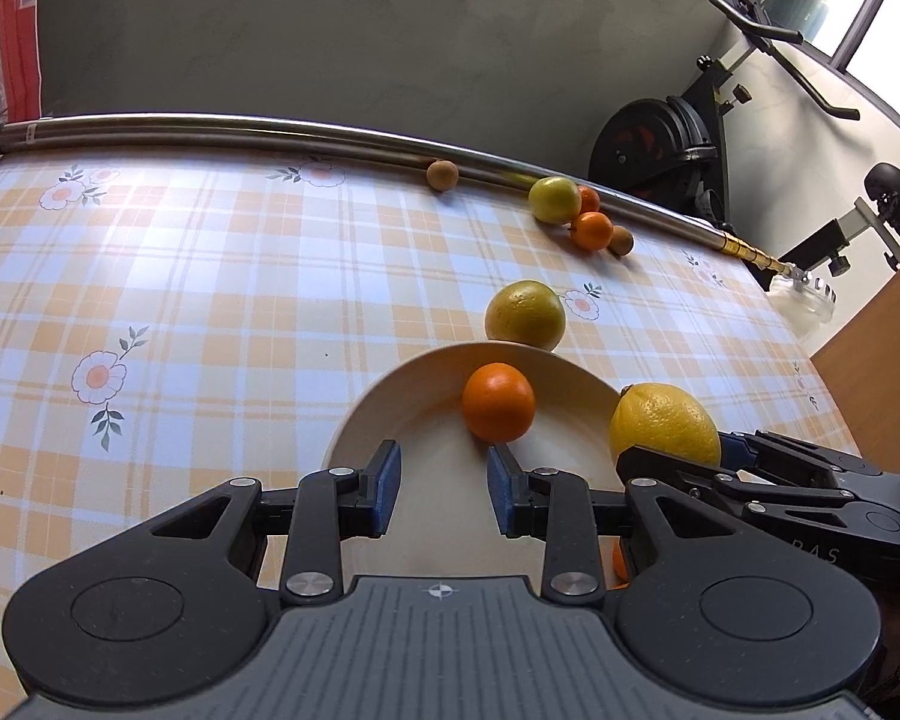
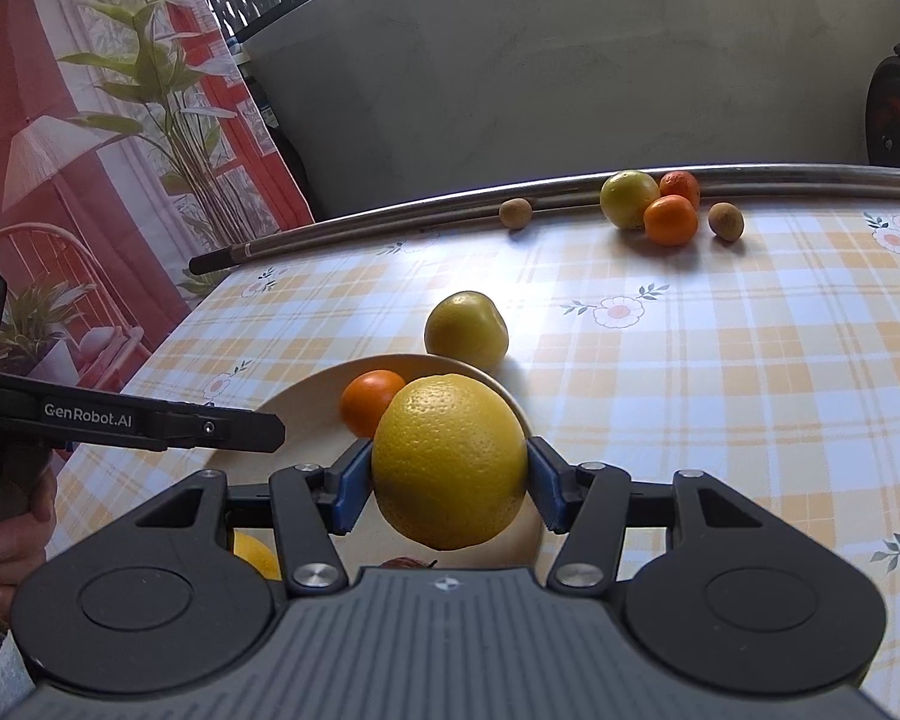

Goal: Organize fruits
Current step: 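Carry the orange in the left gripper and grapefruit in the right gripper to the plate, then lower the orange and grapefruit onto the plate and open both grippers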

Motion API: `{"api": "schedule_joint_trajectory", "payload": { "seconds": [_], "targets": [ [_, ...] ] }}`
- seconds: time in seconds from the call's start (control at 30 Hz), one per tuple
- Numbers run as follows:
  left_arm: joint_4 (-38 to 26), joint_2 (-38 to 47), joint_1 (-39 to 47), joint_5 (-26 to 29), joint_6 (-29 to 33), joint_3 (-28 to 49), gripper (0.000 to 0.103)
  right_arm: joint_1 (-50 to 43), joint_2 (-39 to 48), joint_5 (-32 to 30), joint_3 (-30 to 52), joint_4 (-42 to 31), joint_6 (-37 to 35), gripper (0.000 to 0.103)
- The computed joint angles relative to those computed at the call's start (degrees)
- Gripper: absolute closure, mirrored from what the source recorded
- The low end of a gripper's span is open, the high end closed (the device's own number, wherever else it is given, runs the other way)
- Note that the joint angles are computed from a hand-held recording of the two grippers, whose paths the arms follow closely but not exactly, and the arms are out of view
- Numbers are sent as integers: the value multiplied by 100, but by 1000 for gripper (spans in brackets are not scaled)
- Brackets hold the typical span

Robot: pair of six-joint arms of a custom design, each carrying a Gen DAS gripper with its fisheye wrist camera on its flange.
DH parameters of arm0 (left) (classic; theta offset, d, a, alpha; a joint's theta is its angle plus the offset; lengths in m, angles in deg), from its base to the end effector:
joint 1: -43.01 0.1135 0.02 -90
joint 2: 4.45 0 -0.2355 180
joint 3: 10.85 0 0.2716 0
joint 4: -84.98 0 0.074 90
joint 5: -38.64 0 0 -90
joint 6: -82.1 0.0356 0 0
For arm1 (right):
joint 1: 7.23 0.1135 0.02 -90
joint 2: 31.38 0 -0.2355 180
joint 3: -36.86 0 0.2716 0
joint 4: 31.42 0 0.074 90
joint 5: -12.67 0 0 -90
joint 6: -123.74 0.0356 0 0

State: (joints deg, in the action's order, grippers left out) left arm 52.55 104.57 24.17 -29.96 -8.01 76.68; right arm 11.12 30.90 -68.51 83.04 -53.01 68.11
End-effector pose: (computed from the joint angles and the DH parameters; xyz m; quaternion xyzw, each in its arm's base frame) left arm 0.3863 -0.1455 0.1501 0.2088 0.9125 -0.2242 0.2711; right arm 0.2464 0.0760 0.1799 0.1583 0.8815 0.1333 0.4244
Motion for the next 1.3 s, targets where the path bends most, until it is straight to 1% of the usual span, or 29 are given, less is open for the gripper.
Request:
{"api": "schedule_joint_trajectory", "payload": {
  "seconds": [0.23,0.53,0.63,0.97,1.3],
  "targets": [
    [166,-201,-17,-134,-101,-216,69,81,-14,21,-8,-89,14,46],
    [374,-501,107,-103,-528,-498,69,133,69,12,73,-185,30,46],
    [418,-555,95,-202,-538,-543,69,126,45,-22,61,-192,42,45],
    [453,-592,56,-247,-522,-572,69,129,-378,165,-93,-139,5,45],
    [487,-619,75,-274,-551,-594,69,-71,-737,257,-209,-232,-23,45]
  ]
}}
